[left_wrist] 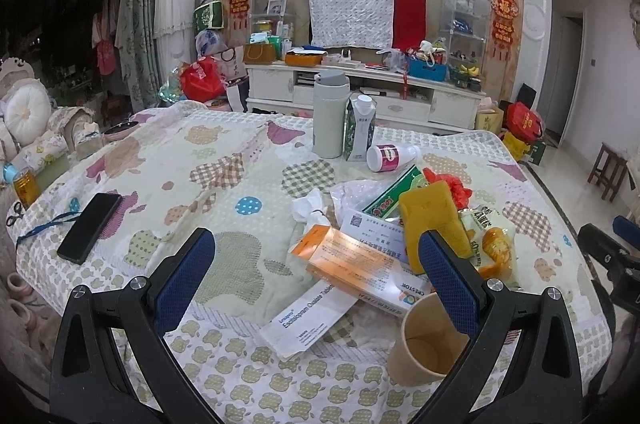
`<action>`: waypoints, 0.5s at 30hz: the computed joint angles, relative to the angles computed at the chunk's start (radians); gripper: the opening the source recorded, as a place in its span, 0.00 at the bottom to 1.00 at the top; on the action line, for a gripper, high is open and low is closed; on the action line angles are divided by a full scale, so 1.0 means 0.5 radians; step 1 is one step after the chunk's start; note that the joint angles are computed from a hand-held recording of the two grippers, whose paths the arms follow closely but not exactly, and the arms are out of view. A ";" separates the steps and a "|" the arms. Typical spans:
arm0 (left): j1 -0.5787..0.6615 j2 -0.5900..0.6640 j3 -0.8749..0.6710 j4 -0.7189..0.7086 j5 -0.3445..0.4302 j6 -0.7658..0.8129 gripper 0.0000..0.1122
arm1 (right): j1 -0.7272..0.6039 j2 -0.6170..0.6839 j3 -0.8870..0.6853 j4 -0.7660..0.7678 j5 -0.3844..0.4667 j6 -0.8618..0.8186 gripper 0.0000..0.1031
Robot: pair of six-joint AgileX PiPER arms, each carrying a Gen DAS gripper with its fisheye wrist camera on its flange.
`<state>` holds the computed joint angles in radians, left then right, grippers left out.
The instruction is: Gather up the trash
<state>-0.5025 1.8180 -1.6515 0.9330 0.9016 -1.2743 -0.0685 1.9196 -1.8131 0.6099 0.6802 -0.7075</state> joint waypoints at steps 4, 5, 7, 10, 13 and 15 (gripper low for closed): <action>0.023 -0.016 0.035 -0.044 -0.012 0.042 0.90 | -0.004 0.012 0.000 -0.009 0.004 0.008 0.98; 0.036 -0.024 0.050 -0.067 -0.023 0.059 0.90 | -0.007 0.016 -0.001 -0.009 0.008 0.006 0.98; 0.076 -0.053 0.101 -0.139 -0.077 0.111 0.90 | -0.013 0.024 -0.018 -0.021 0.028 0.011 0.98; 0.139 -0.095 0.173 -0.256 -0.143 0.211 0.90 | -0.029 0.042 -0.049 -0.034 0.078 0.014 0.98; 0.202 -0.151 0.273 -0.355 -0.218 0.307 0.90 | -0.070 0.063 -0.063 0.030 0.136 -0.040 0.98; 0.230 -0.184 0.330 -0.389 -0.245 0.349 0.90 | -0.105 0.084 -0.086 0.113 0.216 -0.104 0.98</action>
<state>-0.3875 1.7263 -1.4865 0.7386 0.7792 -1.0996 -0.1208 1.9616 -1.8559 0.6664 0.7883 -0.7595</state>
